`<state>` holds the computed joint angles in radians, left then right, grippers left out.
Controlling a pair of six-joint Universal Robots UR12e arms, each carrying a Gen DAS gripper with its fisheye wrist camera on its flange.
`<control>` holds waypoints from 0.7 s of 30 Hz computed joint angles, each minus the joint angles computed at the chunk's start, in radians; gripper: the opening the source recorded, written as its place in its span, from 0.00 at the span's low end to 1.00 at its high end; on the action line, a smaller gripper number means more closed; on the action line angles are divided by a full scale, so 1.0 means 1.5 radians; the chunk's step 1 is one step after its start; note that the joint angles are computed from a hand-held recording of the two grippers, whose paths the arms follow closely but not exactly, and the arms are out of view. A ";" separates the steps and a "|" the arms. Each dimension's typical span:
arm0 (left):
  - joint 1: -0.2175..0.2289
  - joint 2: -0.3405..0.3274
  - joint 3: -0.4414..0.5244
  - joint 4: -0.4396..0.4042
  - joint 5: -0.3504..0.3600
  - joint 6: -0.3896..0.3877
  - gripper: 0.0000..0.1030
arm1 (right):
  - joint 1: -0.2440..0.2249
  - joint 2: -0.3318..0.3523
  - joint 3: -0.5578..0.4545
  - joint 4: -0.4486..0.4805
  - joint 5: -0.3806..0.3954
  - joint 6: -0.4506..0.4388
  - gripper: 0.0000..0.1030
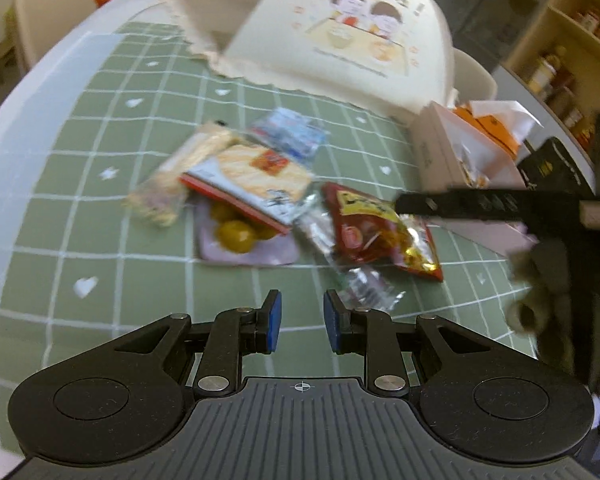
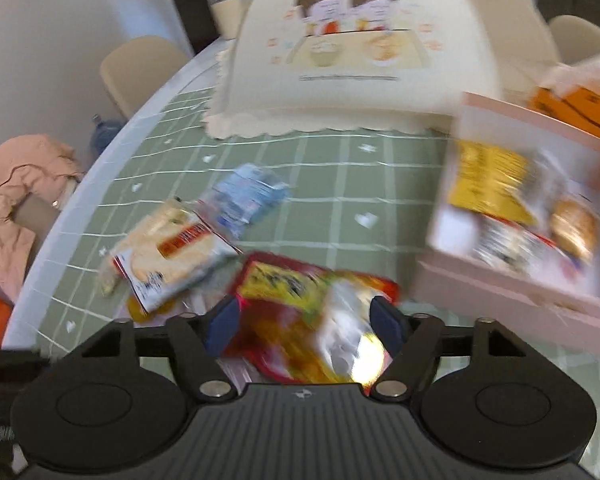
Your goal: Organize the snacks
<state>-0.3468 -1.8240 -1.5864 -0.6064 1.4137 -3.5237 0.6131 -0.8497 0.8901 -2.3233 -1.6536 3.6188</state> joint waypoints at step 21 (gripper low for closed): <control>0.033 -0.140 0.222 -0.044 0.006 0.091 0.26 | 0.021 -0.089 0.172 -0.015 -0.090 0.044 0.73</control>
<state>-0.2971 -2.0342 -1.2530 -0.6729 1.4228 -3.3872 0.6442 -0.9835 1.1480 -2.3454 -1.7893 3.6854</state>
